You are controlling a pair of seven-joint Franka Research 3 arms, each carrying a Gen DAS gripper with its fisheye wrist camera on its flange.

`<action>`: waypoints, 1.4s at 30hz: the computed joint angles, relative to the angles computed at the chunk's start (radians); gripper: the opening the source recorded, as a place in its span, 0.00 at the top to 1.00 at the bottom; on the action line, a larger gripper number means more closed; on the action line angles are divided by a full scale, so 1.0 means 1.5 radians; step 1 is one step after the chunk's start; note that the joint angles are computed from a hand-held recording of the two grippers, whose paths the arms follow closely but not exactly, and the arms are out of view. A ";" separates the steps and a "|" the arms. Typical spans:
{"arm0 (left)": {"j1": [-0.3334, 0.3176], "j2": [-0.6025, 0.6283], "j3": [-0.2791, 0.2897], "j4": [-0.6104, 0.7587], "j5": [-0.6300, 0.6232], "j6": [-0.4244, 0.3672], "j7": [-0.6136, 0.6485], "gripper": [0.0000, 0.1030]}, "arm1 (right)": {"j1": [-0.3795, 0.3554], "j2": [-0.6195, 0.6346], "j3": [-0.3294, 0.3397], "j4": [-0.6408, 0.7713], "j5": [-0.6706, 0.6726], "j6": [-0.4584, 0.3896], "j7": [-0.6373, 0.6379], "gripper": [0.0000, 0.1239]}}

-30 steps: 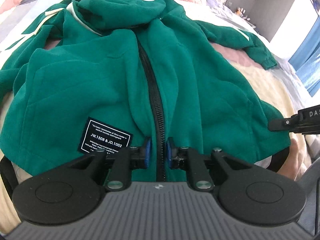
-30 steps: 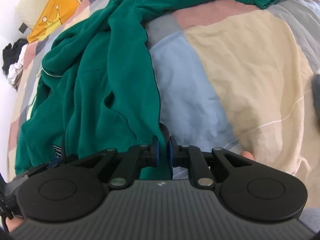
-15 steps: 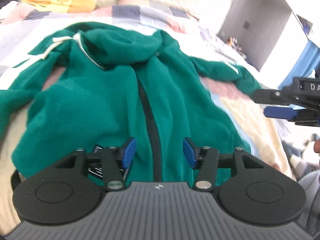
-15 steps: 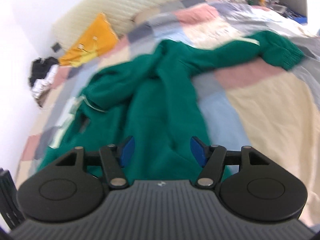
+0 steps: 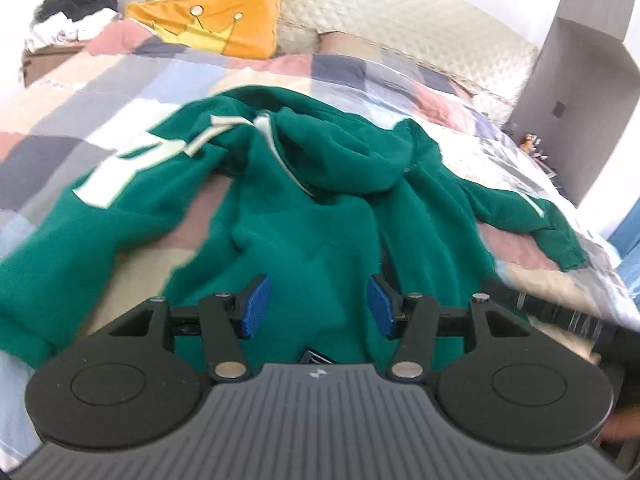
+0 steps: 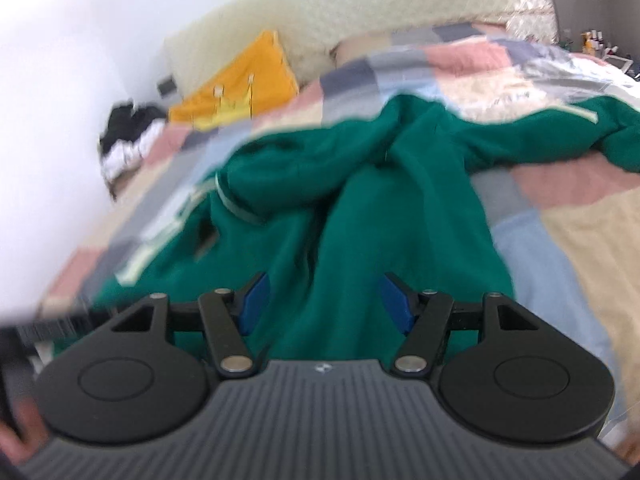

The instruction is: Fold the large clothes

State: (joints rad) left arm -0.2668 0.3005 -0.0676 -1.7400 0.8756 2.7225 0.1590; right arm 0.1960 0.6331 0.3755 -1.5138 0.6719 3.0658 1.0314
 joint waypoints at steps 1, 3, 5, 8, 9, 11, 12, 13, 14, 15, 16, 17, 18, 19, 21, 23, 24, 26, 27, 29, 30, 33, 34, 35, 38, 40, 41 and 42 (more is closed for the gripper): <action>0.001 0.002 0.000 0.009 -0.003 -0.018 0.012 0.41 | 0.002 0.001 -0.002 -0.002 -0.003 -0.007 0.000 0.48; 0.003 0.008 0.002 0.031 -0.008 -0.050 0.034 0.41 | 0.003 0.005 -0.001 0.001 -0.005 -0.020 -0.001 0.48; 0.014 0.009 0.001 0.046 -0.024 -0.073 0.064 0.41 | -0.002 0.013 0.010 0.008 -0.001 -0.023 -0.018 0.48; 0.039 0.008 0.001 0.063 -0.063 -0.098 0.117 0.41 | 0.009 0.029 -0.002 0.031 -0.004 -0.038 -0.014 0.48; 0.050 0.009 -0.001 0.068 -0.081 -0.103 0.138 0.41 | 0.023 0.035 -0.020 0.042 -0.012 -0.046 0.002 0.48; 0.069 0.013 -0.001 0.088 -0.110 -0.128 0.199 0.41 | 0.051 0.049 -0.060 0.063 -0.033 -0.058 0.041 0.48; 0.070 0.016 0.007 0.103 -0.105 -0.155 0.214 0.41 | 0.065 0.056 -0.078 0.071 -0.046 -0.063 0.062 0.48; 0.072 0.018 0.014 0.115 -0.096 -0.176 0.229 0.41 | 0.078 0.063 -0.096 0.083 -0.060 -0.070 0.086 0.48; 0.077 0.018 0.017 0.120 -0.093 -0.184 0.244 0.41 | 0.084 0.070 -0.105 0.092 -0.070 -0.073 0.103 0.48; 0.087 0.016 0.018 0.121 -0.100 -0.186 0.262 0.40 | 0.085 0.075 -0.107 0.096 -0.077 -0.071 0.114 0.48; 0.102 0.014 0.016 0.122 -0.119 -0.190 0.288 0.40 | 0.088 0.081 -0.111 0.103 -0.085 -0.072 0.125 0.48; 0.116 0.012 0.014 0.120 -0.141 -0.189 0.313 0.40 | 0.092 0.086 -0.117 0.111 -0.096 -0.074 0.137 0.48; 0.131 0.010 0.012 0.113 -0.164 -0.186 0.335 0.40 | 0.091 0.090 -0.118 0.117 -0.103 -0.074 0.144 0.48; 0.146 0.007 0.011 0.104 -0.191 -0.185 0.354 0.40 | 0.091 0.094 -0.117 0.121 -0.108 -0.071 0.151 0.48; 0.173 0.001 0.007 0.082 -0.244 -0.186 0.392 0.40 | 0.089 0.100 -0.116 0.128 -0.116 -0.066 0.164 0.48; 0.184 -0.005 0.013 0.054 -0.258 -0.183 0.400 0.40 | 0.094 0.104 -0.126 0.133 -0.129 -0.066 0.181 0.48; 0.189 -0.009 0.016 0.037 -0.260 -0.178 0.405 0.40 | 0.096 0.108 -0.128 0.137 -0.135 -0.069 0.189 0.48; 0.195 -0.017 0.024 0.002 -0.254 -0.161 0.394 0.38 | 0.094 0.112 -0.127 0.143 -0.141 -0.074 0.202 0.48; 0.200 -0.021 0.026 -0.016 -0.256 -0.151 0.385 0.31 | 0.094 0.115 -0.128 0.147 -0.144 -0.078 0.209 0.48; 0.209 -0.031 0.028 -0.049 -0.266 -0.127 0.370 0.27 | 0.095 0.118 -0.128 0.151 -0.151 -0.080 0.216 0.48; 0.215 -0.035 0.026 -0.061 -0.278 -0.117 0.369 0.27 | 0.095 0.121 -0.128 0.154 -0.154 -0.080 0.219 0.48; 0.227 -0.045 0.023 -0.094 -0.307 -0.086 0.364 0.27 | 0.095 0.125 -0.128 0.159 -0.162 -0.080 0.225 0.48; 0.229 -0.046 0.023 -0.099 -0.312 -0.080 0.363 0.27 | 0.094 0.126 -0.127 0.160 -0.164 -0.080 0.226 0.48; 0.230 -0.047 0.023 -0.104 -0.315 -0.078 0.365 0.27 | 0.095 0.128 -0.128 0.163 -0.166 -0.080 0.229 0.48; 0.235 -0.046 0.017 -0.115 -0.336 -0.066 0.375 0.27 | 0.097 0.134 -0.131 0.172 -0.173 -0.083 0.235 0.48; 0.240 -0.048 0.012 -0.132 -0.359 -0.037 0.384 0.27 | 0.097 0.136 -0.131 0.174 -0.175 -0.082 0.238 0.48; 0.244 -0.047 0.007 -0.137 -0.377 -0.029 0.395 0.27 | 0.097 0.137 -0.132 0.176 -0.177 -0.082 0.240 0.49; 0.251 -0.044 -0.002 -0.139 -0.409 -0.024 0.419 0.27 | 0.099 0.139 -0.134 0.178 -0.179 -0.083 0.242 0.49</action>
State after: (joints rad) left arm 0.1099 0.2342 -0.0714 -1.9491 0.2628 2.6859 0.7877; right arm 0.3446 0.8411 0.1749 -1.2471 0.4035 2.9413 1.3951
